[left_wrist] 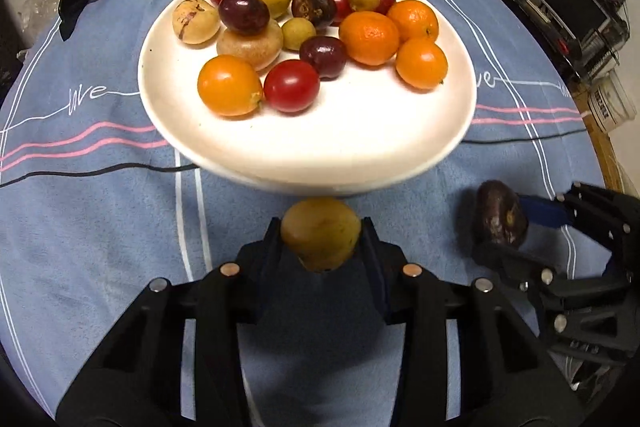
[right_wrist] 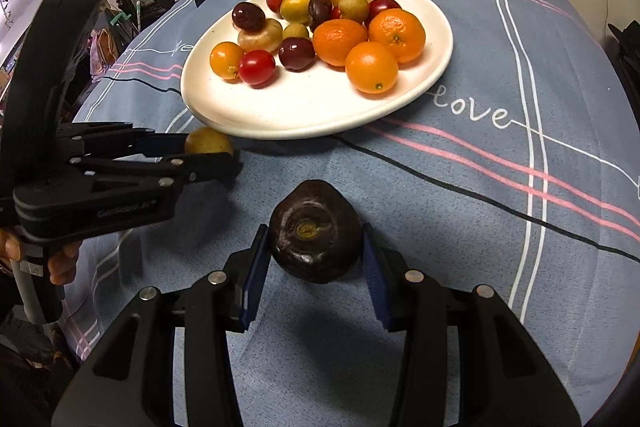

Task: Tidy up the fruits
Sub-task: 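Grasp a dark purple fruit with the right tool while the left tool grasps a tan fruit, then carry the dark purple and tan fruits onto the plate and open both tools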

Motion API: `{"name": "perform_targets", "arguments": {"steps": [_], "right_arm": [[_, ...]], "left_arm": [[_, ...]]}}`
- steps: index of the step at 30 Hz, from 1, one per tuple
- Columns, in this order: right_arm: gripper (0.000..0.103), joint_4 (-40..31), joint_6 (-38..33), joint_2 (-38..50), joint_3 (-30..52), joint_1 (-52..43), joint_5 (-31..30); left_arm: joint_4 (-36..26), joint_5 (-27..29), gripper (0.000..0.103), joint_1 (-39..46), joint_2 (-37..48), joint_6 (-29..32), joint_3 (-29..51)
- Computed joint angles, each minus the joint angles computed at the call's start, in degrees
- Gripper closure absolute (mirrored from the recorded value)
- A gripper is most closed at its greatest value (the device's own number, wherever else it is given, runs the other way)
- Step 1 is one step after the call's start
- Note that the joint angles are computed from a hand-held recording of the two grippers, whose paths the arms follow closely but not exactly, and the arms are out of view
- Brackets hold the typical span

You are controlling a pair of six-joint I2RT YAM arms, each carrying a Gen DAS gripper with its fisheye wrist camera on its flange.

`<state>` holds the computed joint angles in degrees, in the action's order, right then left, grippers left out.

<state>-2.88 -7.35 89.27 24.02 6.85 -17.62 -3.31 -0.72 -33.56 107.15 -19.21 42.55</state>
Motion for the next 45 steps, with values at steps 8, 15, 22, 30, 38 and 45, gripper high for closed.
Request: {"name": "perform_targets", "arguments": {"steps": [8,15,22,30,38,45], "right_arm": [[0.058,-1.15,0.72,-2.36,-1.10,1.76,-0.35],[0.058,-3.36,3.13,-9.27,-3.57,4.88,0.05],[0.058,-7.61,5.44,-17.41,-5.21,6.14,-0.40],[0.058,-11.02,7.99,-23.85,-6.67,8.20,0.05],[0.058,-11.10,10.27,-24.75,-6.35,10.16,0.30],[0.058,-13.46,9.19,-25.25,-0.69,9.67,1.49]], "left_arm": [[-0.55,-1.30,0.064,-0.13,-7.91,-0.69,-6.43],[-3.90,-3.85,0.064,-1.17,-16.70,-1.09,-9.47],[-7.11,-6.17,0.064,-3.93,-22.52,-1.90,-10.17],[-10.61,-8.70,0.064,-6.41,-26.77,-1.20,-9.64],[-12.03,-8.97,0.064,-5.87,-28.50,0.59,-8.89],[-12.24,-8.38,0.064,-2.84,-27.51,4.49,-5.31]]}}
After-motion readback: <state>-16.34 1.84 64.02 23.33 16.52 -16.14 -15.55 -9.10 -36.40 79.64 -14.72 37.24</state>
